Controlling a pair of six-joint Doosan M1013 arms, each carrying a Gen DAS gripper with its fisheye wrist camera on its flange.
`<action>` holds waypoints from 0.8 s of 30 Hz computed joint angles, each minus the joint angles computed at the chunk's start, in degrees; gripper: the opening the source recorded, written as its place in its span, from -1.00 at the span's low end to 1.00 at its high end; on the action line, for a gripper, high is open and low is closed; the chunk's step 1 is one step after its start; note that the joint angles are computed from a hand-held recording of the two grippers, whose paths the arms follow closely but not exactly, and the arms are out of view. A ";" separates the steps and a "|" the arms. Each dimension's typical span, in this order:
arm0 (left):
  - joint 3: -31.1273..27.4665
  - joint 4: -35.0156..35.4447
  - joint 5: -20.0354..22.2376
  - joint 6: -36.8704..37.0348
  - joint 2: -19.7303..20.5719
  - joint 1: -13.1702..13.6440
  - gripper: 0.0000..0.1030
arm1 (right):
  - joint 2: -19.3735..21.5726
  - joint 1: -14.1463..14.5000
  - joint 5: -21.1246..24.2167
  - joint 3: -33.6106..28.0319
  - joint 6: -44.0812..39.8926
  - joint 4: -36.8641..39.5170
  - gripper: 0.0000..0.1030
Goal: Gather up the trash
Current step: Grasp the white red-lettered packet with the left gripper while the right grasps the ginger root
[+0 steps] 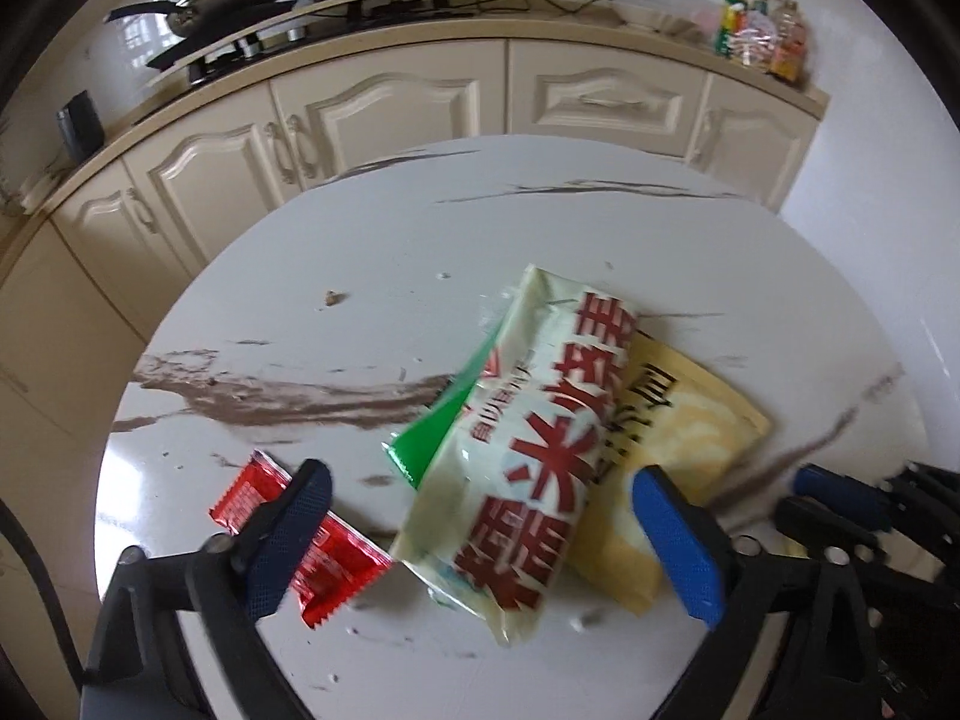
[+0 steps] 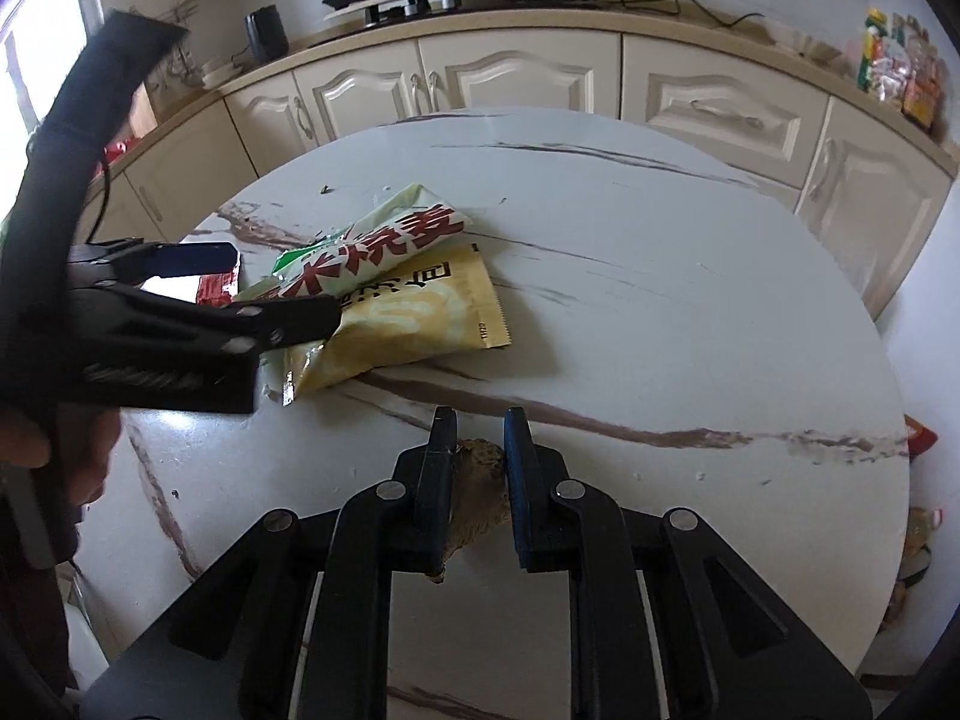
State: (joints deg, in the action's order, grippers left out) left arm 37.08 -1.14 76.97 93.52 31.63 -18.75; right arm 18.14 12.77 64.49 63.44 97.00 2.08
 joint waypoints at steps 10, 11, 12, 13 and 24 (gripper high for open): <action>-1.06 -10.07 -0.18 4.56 1.46 2.18 -0.03 | -0.72 -0.51 -1.75 0.95 0.30 1.94 -0.71; -0.57 -10.00 -0.47 5.06 1.24 2.23 -0.06 | -0.84 -0.59 -1.80 1.13 0.37 2.13 -0.71; -0.28 -9.76 -0.71 5.38 1.11 2.20 -0.09 | -1.02 -0.67 -1.97 1.36 0.63 2.24 -0.71; 0.52 -9.57 -1.29 5.56 0.73 2.14 -0.13 | -1.20 -0.71 -2.16 1.56 0.81 2.31 -0.71; 6.50 -10.86 -5.15 7.68 -4.55 1.33 -0.17 | -2.89 -0.46 -3.68 2.64 2.17 1.95 -0.71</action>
State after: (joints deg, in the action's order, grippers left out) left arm 43.58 -12.00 71.82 101.20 27.08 -17.42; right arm 15.24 12.31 60.81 66.08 99.17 4.02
